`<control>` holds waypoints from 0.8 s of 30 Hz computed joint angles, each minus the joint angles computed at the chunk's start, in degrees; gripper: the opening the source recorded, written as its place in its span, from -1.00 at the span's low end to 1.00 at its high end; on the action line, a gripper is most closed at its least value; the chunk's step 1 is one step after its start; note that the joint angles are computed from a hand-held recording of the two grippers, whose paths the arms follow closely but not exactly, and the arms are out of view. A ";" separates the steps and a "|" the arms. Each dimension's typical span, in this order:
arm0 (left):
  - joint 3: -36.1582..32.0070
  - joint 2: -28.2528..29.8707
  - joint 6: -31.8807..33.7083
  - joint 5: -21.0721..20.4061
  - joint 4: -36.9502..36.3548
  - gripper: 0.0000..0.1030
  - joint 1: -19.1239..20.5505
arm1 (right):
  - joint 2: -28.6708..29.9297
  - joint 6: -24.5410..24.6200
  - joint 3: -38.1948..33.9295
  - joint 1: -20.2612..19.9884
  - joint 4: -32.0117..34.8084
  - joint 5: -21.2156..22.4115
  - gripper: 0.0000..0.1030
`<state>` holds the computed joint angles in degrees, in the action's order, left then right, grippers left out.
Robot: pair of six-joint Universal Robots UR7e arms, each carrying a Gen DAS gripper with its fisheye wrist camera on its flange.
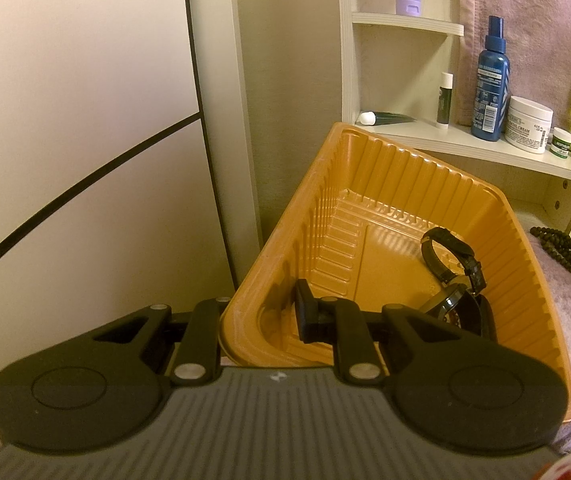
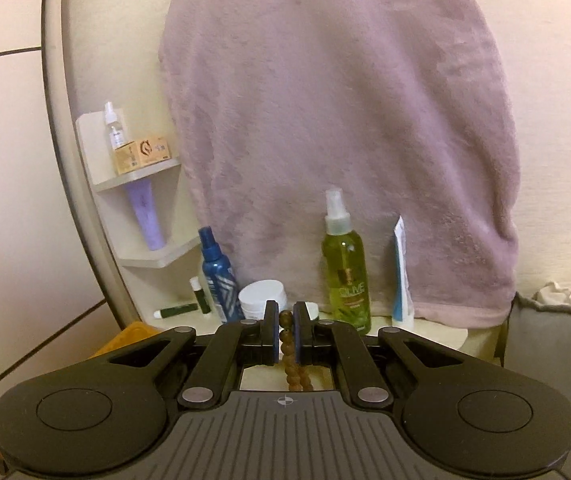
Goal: Organize jewelry
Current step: 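Lift the brown bead necklace high off the pile with the right gripper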
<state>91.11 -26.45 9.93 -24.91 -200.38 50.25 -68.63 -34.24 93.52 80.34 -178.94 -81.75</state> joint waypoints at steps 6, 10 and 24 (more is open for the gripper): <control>-0.01 0.04 0.06 0.02 -0.07 -0.67 -0.01 | 0.07 -0.22 -1.40 1.60 3.43 -0.09 -0.87; -0.01 0.04 0.14 0.01 -0.10 -0.68 -0.01 | 0.75 0.03 -2.68 2.73 6.09 2.15 -0.87; 0.25 -0.25 -0.68 -0.02 0.63 -0.68 -0.19 | 12.35 0.54 -14.67 8.52 18.34 11.50 -0.87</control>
<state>91.36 -26.70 9.25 -24.93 -199.75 50.06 -56.28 -33.71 78.85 88.87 -160.60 -70.25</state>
